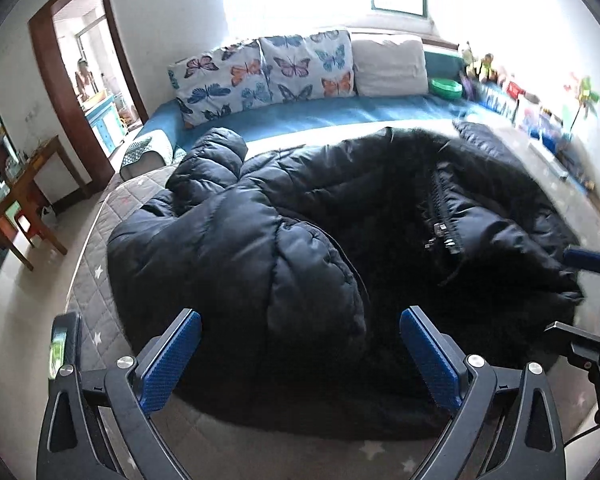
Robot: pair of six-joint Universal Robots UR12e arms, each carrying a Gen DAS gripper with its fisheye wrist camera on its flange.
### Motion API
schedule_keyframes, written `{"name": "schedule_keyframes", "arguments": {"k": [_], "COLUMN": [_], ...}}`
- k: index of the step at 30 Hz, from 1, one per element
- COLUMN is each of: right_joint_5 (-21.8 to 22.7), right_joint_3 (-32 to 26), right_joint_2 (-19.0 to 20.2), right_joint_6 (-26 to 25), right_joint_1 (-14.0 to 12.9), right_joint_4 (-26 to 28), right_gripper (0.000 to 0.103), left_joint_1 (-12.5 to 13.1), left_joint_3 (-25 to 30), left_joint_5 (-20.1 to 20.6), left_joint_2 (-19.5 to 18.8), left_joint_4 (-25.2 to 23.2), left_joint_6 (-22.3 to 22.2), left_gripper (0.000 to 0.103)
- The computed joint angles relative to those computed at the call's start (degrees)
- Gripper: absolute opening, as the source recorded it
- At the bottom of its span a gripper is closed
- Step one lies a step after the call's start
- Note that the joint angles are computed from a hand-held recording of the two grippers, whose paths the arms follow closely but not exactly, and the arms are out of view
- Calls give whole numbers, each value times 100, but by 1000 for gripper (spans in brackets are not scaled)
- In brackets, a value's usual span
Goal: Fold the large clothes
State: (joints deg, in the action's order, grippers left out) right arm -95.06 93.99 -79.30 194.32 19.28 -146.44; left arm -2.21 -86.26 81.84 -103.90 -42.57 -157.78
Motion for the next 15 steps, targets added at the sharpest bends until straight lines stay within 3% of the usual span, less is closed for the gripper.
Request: {"name": "schedule_keyframes", "arguments": {"k": [3, 4, 5, 6, 8, 11, 15], "right_joint_5": [34, 92, 112, 94, 129, 169, 183], "right_joint_3": [-178, -212, -280, -344, -414, -382, -149], "right_joint_2": [148, 173, 226, 269, 314, 261, -1], "right_joint_6": [-53, -53, -58, -53, -31, 75, 155], "right_joint_1": [-14, -31, -41, -43, -59, -81, -55], "right_joint_4": [211, 273, 372, 508, 677, 678, 319], "right_gripper": [94, 89, 83, 79, 51, 32, 24], "left_joint_1": [-93, -111, -115, -130, -90, 6, 255], "left_joint_3": [115, 155, 168, 192, 212, 82, -158], "left_joint_5": [234, 278, 334, 434, 355, 143, -473], "left_joint_2": [-157, -216, -248, -288, -313, -219, 68], "left_joint_4": [22, 54, 91, 113, 52, 149, 199], "left_joint_6": [113, 164, 206, 253, 335, 374, 319], "left_gripper": [101, 93, 76, 68, 45, 31, 27]}}
